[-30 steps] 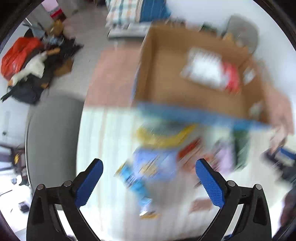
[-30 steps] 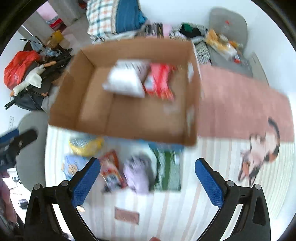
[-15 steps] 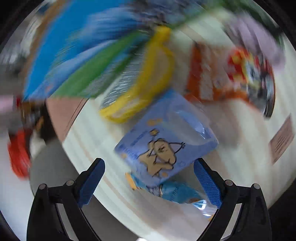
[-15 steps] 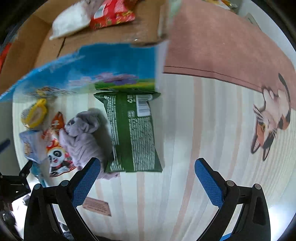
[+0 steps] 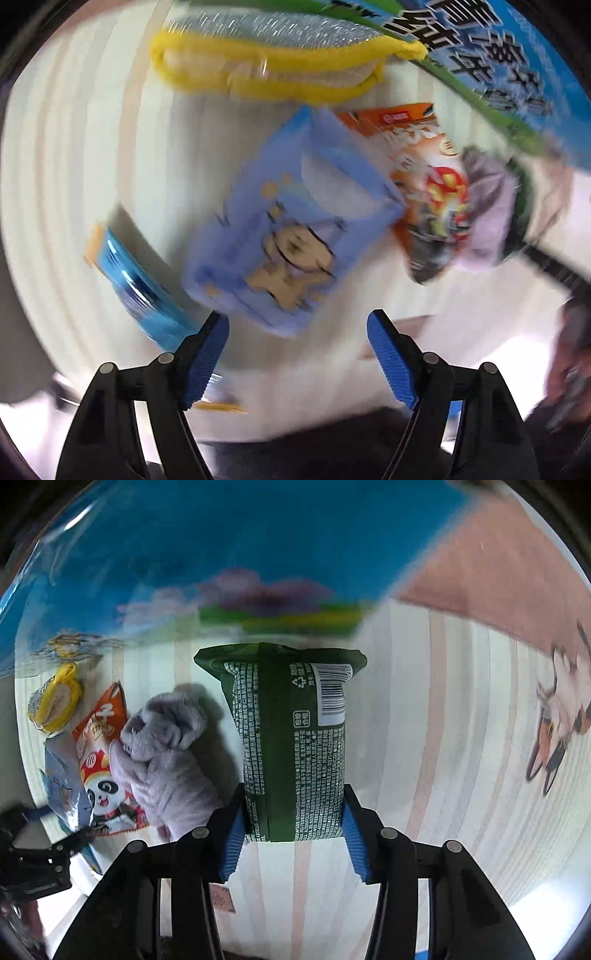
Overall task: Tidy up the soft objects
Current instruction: 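Grasp the blue tissue pack with left gripper while right gripper grasps green snack bag, then carry both packs into the box and open both grippers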
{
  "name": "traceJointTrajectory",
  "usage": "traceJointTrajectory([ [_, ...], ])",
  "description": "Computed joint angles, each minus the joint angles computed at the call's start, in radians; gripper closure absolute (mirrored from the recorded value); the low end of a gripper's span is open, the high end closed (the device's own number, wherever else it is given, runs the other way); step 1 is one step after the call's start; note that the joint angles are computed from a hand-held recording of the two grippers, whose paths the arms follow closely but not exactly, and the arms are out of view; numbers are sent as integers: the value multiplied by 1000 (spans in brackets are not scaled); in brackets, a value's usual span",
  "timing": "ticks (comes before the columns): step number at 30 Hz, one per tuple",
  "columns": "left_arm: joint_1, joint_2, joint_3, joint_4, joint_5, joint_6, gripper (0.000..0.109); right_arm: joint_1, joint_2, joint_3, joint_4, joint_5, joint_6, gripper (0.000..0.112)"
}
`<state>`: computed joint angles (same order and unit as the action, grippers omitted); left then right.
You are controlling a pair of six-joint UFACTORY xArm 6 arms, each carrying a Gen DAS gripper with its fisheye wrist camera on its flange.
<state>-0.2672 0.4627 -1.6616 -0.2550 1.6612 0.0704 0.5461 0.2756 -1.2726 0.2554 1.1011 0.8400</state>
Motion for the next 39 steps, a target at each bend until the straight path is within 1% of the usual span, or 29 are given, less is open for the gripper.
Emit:
traceJointTrajectory([
  [1, -3, -22, 23, 6, -12, 3, 32, -2, -18, 27, 42, -2, -15, 64],
  [4, -41, -104, 74, 101, -86, 60, 32, -8, -55, 82, 122, -7, -73, 63],
  [6, -68, -147, 94, 176, -150, 85, 32, -3, -85, 116, 124, -28, -67, 62],
  [8, -98, -162, 104, 254, -214, 114, 32, 6, -104, 133, 77, -42, -23, 46],
  [9, -127, -133, 62, 277, -217, 103, 32, 13, -109, 136, 47, -50, 9, 45],
  [10, -133, -112, 42, 286, -224, 114, 32, 16, -109, 142, 33, -61, 32, 45],
  [13, -133, -22, -51, 257, -168, 136, 32, 14, -101, 166, 65, -109, 44, 46],
  [15, -149, 36, -108, 238, -134, 137, 32, 21, -100, 176, 60, -114, 57, 62],
  [16, -158, 58, -124, 245, -121, 146, 32, 27, -103, 183, 59, -112, 68, 66],
  [20, -184, 163, -233, 267, -78, 162, 32, 56, -128, 219, 87, -120, 60, 68],
  [22, -197, 135, -176, 273, -105, 151, 32, 61, -141, 231, 93, -109, 49, 68],
  [23, -193, 151, -184, 275, -110, 150, 32, 61, -139, 219, 88, -98, 57, 68],
  [24, -192, 139, -159, 268, -128, 139, 33, 76, -150, 240, 91, -116, 73, 68],
  [25, -188, 102, -93, 258, -151, 127, 39, 75, -144, 242, 97, -127, 69, 67],
  [26, -170, 91, -68, 250, -167, 121, 46, 71, -141, 246, 102, -138, 67, 67],
  [27, -145, 40, -1, 241, -176, 118, 48, 73, -149, 265, 105, -152, 70, 67],
  [29, -127, 18, 39, 211, -204, 80, 55, 71, -158, 291, 103, -166, 64, 67],
  [30, -122, 11, 45, 200, -210, 64, 56, 69, -164, 294, 96, -162, 64, 67],
  [32, -102, -39, 112, 173, -244, 46, 63, 73, -173, 297, 79, -159, 74, 69],
  [33, -93, -77, 162, 165, -265, 41, 64, 78, -141, 259, 73, -159, 83, 70],
  [35, -87, -115, 190, 148, -279, 22, 64, 86, -155, 266, 69, -163, 98, 72],
  [36, -86, -139, 206, 142, -285, 15, 64, 103, -122, 238, 77, -195, 105, 73],
  [38, -81, -203, 257, 125, -302, 19, 65, 120, -127, 217, 77, -186, 131, 73],
  [39, -80, -236, 275, 106, -303, 24, 65, 123, -155, 230, 78, -190, 138, 73],
])
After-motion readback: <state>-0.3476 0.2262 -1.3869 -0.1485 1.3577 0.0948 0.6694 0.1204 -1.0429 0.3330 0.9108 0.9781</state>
